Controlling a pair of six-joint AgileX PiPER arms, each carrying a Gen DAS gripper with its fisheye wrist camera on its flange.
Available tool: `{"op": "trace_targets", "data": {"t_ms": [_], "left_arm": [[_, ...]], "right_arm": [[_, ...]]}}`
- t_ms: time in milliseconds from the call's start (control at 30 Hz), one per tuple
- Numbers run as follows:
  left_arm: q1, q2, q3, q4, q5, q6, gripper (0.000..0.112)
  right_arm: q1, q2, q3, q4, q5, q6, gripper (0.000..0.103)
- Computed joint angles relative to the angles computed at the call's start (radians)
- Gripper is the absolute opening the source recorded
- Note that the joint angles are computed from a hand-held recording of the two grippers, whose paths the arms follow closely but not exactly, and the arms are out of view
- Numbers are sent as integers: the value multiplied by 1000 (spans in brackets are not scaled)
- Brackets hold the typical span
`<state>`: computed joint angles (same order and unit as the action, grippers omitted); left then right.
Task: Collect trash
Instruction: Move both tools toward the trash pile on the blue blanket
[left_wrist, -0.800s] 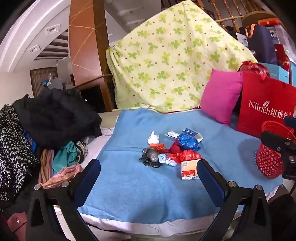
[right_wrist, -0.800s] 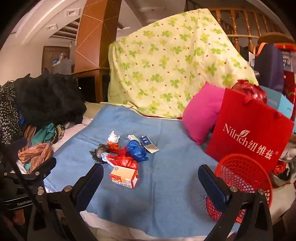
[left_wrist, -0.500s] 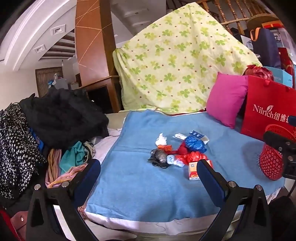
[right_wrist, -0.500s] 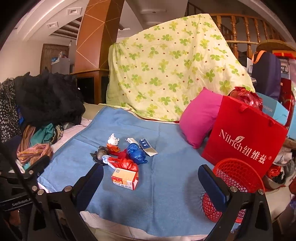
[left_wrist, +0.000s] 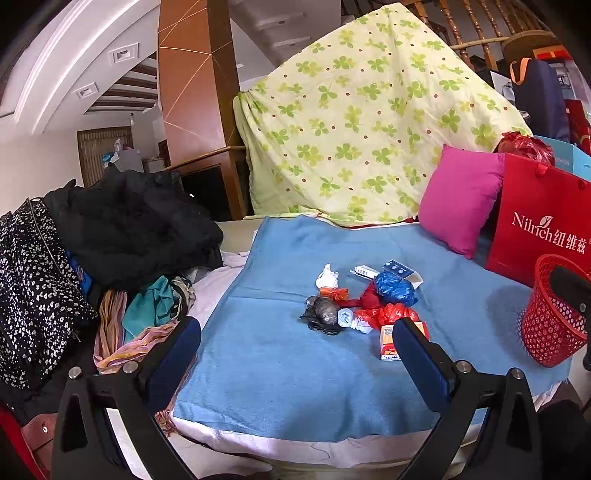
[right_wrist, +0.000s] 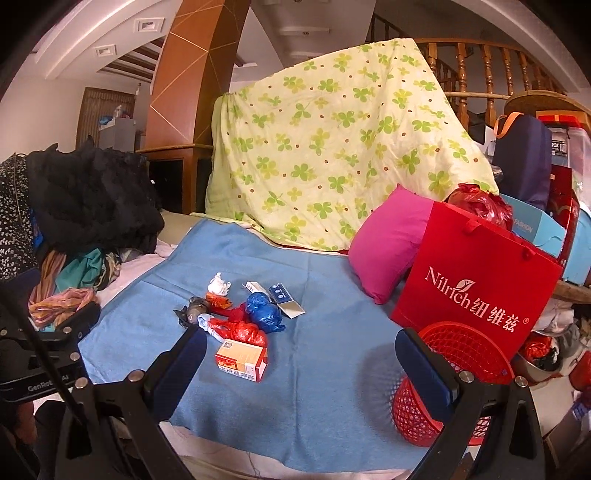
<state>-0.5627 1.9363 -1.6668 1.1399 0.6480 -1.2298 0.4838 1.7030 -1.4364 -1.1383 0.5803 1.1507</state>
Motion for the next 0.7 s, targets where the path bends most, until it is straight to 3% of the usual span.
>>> {"op": "trace_targets", "data": {"t_ms": [167,700], "left_arm": [[-3,6,-9,-1,26,25,103],[2,18,7,38,10,0,103]], "right_arm": [[-2,-3,10,-11,-18,16,103],[-1,11,-11,10,-10,-10,103]]}}
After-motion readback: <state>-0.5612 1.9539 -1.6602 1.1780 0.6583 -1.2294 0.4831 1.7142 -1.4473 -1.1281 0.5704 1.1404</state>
